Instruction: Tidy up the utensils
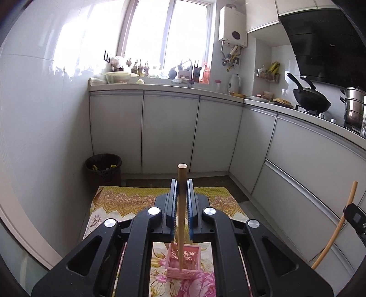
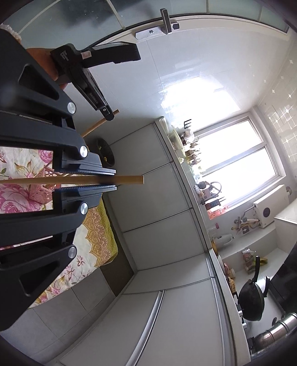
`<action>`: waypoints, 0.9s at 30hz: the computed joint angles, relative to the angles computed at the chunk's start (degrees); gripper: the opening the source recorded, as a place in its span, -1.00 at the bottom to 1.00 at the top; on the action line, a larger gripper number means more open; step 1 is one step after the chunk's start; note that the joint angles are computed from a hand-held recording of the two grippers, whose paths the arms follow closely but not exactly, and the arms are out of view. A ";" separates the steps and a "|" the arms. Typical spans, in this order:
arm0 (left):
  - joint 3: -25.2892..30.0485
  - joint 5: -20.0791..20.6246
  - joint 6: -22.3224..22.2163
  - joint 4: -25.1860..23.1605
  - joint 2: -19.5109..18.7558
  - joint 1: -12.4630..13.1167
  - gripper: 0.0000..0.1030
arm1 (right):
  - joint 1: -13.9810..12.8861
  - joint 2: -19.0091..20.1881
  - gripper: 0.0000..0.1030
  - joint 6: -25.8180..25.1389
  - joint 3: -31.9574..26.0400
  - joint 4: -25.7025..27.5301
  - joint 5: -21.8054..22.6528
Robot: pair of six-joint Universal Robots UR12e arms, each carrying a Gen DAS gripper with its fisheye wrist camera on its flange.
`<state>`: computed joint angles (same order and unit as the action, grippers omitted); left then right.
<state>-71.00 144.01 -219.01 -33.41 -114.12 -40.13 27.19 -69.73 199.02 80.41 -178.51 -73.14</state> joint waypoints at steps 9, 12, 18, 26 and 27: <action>-4.17 -6.02 -1.29 1.77 0.54 2.08 -0.87 | 0.87 3.21 -0.84 0.90 -3.17 0.63 -0.29; -4.05 -2.58 0.50 2.57 -0.01 1.61 -1.00 | 1.15 3.86 -0.84 1.48 -3.98 0.93 -0.16; -4.29 -3.08 2.88 5.75 0.46 1.93 -1.00 | 1.44 4.20 -0.84 1.44 -4.09 0.17 -0.25; -8.82 -7.19 -2.13 8.54 4.12 2.09 -1.00 | 1.74 5.07 -0.84 0.19 -5.79 1.75 -0.34; -9.34 -7.40 -3.13 6.91 4.67 2.20 -0.98 | 1.76 5.14 -0.84 -0.07 -5.99 1.76 -0.25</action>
<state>-80.35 136.61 -222.14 -26.50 -109.46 -37.93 28.95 -64.58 198.95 74.42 -176.75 -73.39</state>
